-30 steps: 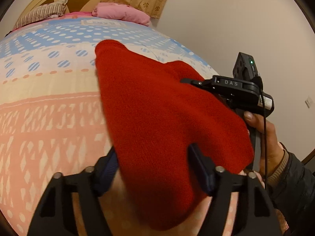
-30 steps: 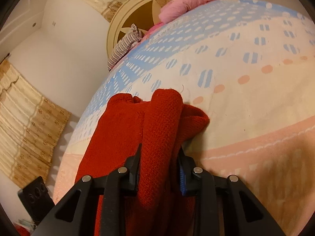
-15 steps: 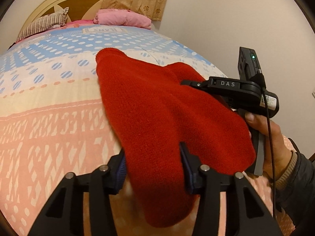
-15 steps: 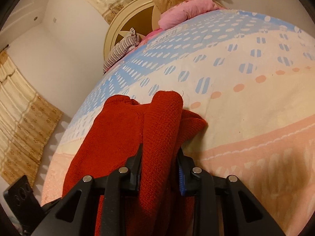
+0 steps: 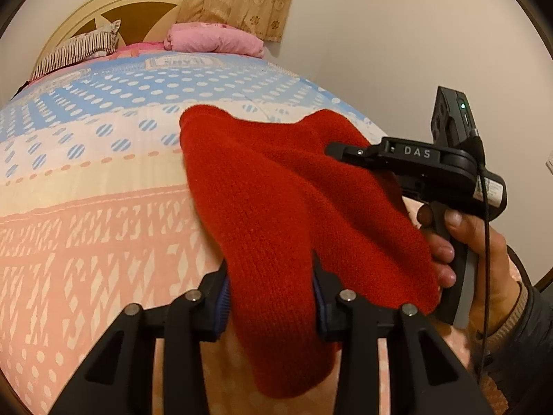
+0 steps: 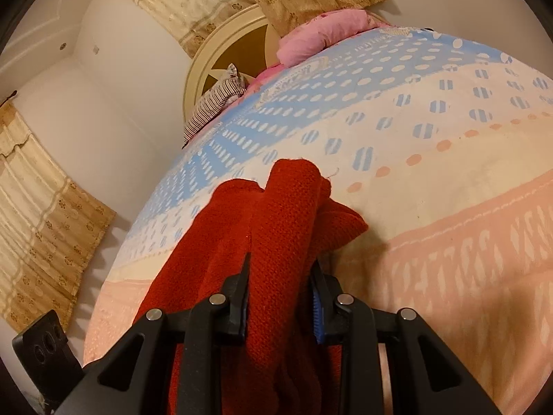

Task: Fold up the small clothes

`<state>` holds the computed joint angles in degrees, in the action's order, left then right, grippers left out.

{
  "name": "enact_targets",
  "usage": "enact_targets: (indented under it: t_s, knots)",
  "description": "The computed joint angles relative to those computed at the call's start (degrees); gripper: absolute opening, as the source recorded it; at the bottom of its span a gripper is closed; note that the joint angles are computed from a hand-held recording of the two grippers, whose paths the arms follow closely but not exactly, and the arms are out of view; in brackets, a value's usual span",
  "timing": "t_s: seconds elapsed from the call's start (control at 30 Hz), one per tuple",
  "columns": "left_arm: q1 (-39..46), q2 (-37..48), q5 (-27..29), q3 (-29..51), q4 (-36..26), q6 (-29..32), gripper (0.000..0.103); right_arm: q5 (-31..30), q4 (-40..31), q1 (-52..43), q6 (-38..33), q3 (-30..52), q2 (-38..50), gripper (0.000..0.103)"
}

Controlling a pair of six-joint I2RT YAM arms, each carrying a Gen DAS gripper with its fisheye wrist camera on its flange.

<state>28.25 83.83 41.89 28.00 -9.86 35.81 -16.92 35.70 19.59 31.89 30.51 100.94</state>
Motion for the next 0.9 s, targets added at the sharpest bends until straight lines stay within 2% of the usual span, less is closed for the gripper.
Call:
enact_targets:
  t_s: [0.23, 0.53, 0.7, 0.9]
  knots:
    - [3.45, -6.62, 4.30, -1.61, -7.85, 4.34, 0.039, 1.03, -0.14, 2.35, 1.47, -6.00, -8.35, 0.028]
    - [9.26, -9.76, 9.18, -2.27, -19.82, 13.99, 0.039, 2.19, -0.39, 4.66, 3.67, -14.84, -19.24, 0.028]
    - [11.13, -11.44, 11.32, -3.04, -25.71, 18.81, 0.039, 3.31, -5.46, 5.65, 4.42, -19.36, -29.36, 0.028]
    - [11.60, -16.24, 13.21, -4.40, -33.78, 24.34, 0.039, 3.55, -17.40, 4.58, 4.51, -23.45, -46.04, 0.028]
